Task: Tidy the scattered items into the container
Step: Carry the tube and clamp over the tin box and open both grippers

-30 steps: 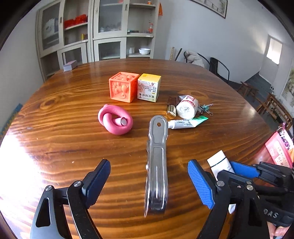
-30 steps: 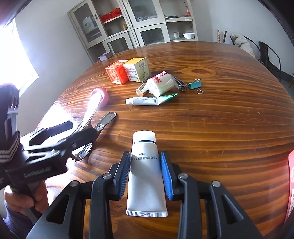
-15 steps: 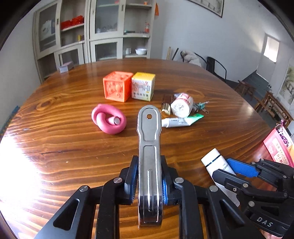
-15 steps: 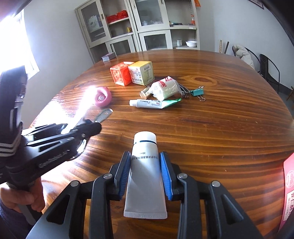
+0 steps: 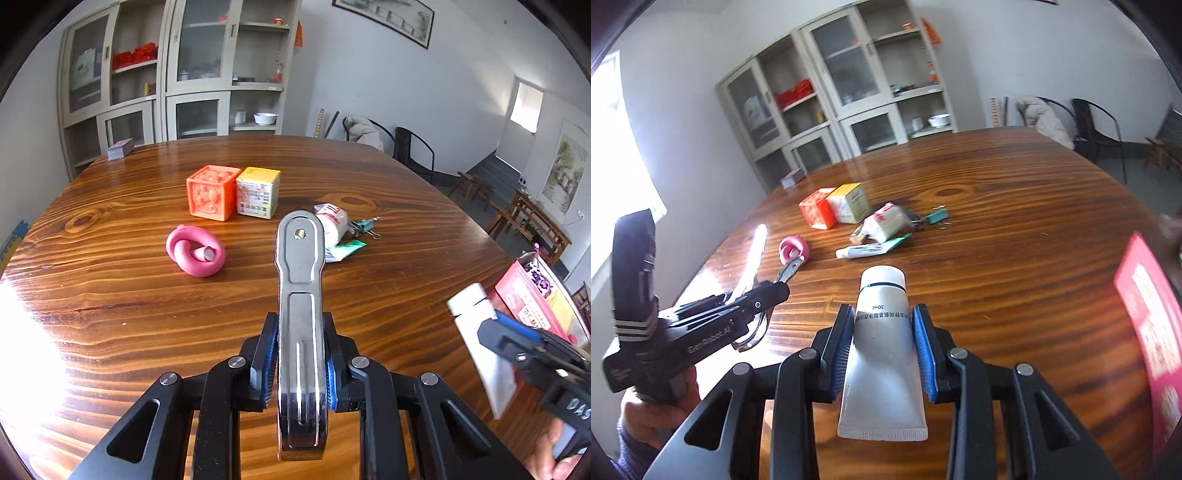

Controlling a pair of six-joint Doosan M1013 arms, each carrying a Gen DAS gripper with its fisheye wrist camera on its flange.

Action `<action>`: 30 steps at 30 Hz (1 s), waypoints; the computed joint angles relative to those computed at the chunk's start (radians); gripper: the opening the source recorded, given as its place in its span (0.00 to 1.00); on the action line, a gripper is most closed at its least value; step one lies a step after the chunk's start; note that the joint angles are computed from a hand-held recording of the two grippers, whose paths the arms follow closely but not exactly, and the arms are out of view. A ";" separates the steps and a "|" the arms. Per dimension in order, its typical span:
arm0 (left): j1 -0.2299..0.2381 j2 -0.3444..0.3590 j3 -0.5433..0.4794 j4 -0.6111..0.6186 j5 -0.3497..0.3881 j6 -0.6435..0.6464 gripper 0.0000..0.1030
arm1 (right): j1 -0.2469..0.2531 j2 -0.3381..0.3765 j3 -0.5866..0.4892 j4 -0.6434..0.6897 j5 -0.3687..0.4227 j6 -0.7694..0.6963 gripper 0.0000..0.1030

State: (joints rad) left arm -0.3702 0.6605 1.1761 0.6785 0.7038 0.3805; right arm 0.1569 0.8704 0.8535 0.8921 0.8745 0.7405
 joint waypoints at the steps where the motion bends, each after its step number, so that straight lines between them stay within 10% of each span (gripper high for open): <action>1: -0.003 0.002 -0.004 -0.002 -0.007 0.006 0.22 | -0.009 -0.019 0.030 0.012 -0.028 -0.010 0.35; 15: -0.065 0.099 -0.221 -0.172 -0.049 0.308 0.22 | -0.139 -0.159 0.243 0.070 -0.367 0.026 0.35; 30: -0.107 0.417 -0.861 -0.465 0.174 0.749 0.22 | -0.197 -0.124 0.205 -0.055 -0.422 0.226 0.35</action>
